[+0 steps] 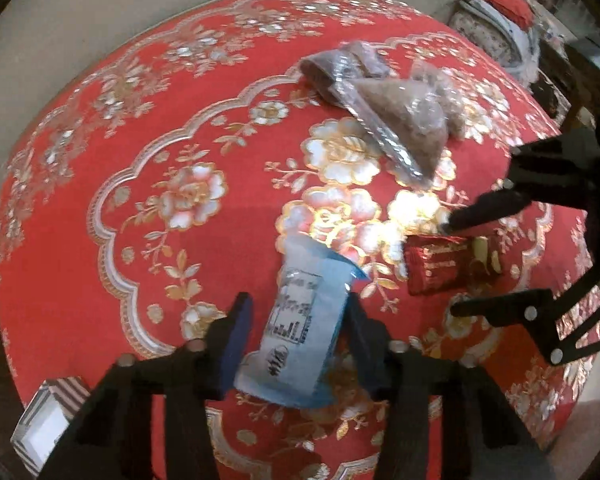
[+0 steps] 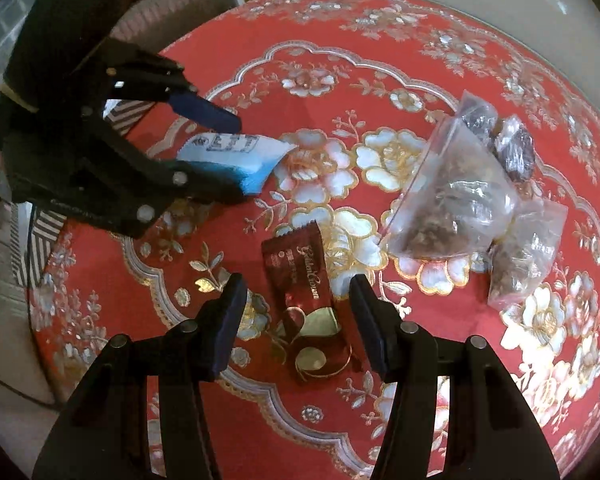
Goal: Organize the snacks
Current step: 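Grasp the blue-white packet with the left gripper while the right gripper grasps the red chocolate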
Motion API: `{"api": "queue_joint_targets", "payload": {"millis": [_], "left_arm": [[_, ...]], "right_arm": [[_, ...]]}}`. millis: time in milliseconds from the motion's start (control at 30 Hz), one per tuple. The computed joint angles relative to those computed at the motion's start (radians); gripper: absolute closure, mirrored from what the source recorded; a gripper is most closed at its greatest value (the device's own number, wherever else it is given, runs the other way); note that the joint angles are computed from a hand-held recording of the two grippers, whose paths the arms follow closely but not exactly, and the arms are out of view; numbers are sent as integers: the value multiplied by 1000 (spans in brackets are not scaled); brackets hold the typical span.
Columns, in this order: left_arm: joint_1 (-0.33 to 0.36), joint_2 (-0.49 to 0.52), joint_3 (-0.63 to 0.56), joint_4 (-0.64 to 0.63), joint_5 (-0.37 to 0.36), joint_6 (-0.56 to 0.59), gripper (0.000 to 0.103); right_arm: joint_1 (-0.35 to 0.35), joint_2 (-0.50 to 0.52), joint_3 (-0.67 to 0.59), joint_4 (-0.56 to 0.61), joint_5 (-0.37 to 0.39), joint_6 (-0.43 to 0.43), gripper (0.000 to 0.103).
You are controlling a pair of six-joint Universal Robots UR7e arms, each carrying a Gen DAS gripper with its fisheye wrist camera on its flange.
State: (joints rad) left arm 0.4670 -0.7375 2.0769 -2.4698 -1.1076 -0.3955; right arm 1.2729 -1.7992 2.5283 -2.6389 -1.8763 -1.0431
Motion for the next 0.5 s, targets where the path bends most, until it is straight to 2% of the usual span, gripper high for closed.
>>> {"api": "queue_joint_targets", "payload": {"millis": [33,67,167,333,500], "left_arm": [[2,-4,2,2,10,-17,73],[8,-13,6,1,2,-38,73],[14,-34,27,-14,-16,-89,75],[-18,-64,74,-14,-7,-214,75],[-49,-116,110,4,18,-347,75]], "right_arm": [[8,4,7,-24,-16,-14,56],[15,16,10,-53,-32,-19,65],[2,1,1,-27,-27,0,76],[-14,-45,23,-25,-24,-16,79],[-36,-101,26,23,37,18,84]]}}
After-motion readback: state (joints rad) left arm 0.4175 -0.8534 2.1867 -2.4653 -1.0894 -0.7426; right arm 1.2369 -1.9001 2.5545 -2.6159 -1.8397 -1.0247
